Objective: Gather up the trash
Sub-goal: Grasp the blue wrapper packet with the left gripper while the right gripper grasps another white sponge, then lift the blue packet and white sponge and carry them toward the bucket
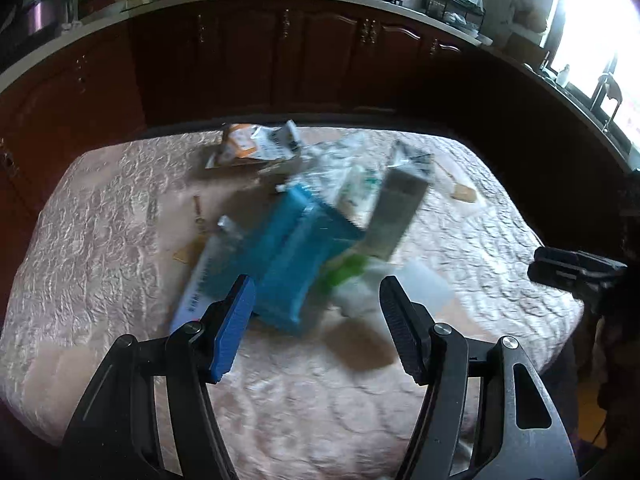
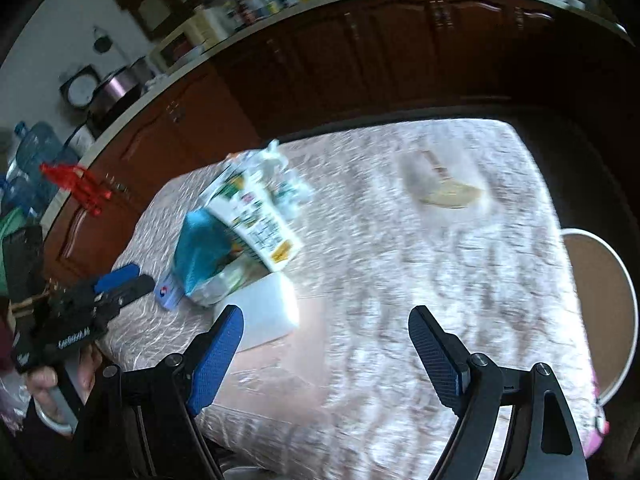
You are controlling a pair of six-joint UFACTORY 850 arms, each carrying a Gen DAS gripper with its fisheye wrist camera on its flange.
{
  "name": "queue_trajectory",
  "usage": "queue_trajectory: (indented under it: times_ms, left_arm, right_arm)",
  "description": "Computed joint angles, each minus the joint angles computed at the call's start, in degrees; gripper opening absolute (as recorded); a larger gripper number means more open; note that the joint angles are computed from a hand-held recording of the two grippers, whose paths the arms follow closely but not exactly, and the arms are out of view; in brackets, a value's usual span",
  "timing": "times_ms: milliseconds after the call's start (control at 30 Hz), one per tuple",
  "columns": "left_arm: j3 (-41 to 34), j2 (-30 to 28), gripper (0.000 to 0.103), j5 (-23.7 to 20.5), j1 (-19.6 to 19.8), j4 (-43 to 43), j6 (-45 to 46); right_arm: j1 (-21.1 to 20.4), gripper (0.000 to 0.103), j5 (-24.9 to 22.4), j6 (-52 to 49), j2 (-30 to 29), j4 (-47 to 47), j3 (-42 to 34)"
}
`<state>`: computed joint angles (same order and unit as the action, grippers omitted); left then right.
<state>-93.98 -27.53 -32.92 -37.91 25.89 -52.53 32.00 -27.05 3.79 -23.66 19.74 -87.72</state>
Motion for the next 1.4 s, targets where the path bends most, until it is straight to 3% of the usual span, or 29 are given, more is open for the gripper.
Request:
queue_trajectory:
  times_ms: [233, 333, 833, 1100, 1167, 1200, 1333, 1400]
  left_arm:
    - [0.87, -1.36, 0.064, 3.99, 3.32, -9.05, 11.31]
    - [-1.76, -3.76, 0.064, 2.66, 3.84, -11.97, 17.03]
    - [-13.69, -13.09, 0.064, -6.17, 3.98, -11.29, 25.01]
    - [-9.41, -10.34, 0.047, -2.97, 4.84, -14.73, 25.78]
    - [-8.57, -9.55, 0.045, -3.12, 4.76, -14.54, 24.47]
    - [-7.98, -9.03, 0.043, -2.94, 4.75, -14.61, 24.04]
    - [-4.93, -6.18, 0.041, -0.94, 4.99, -15.17, 21.98]
    - [-3.74, -4.85, 0.04, 0.17, 5.03, -15.32, 21.31]
  right_arm:
    - [2.09, 0.084, -4.62, -4.19, -6.36, 3.58, -6.34]
    - [2.38, 0.084, -5.47, -4.76, -7.54, 3.75, -7.42]
    - [3.47, 0.087, -10.24, -4.35, -14.16, 1.46, -14.87]
    - [3.23, 0.087, -12.82, -7.37, -19.09, 5.18, -19.91]
    - [2.82, 0.077, -13.56, -8.75, -20.05, 7.9, -20.39]
    - [2.74, 0.076, -12.37, -10.47, -19.51, 9.98, -19.22]
    - [3.19, 0.051, -7.7, -13.08, -16.66, 9.74, -15.52]
    - [2.79, 0.046, -6.69, -15.56, -14.88, 11.77, -13.53]
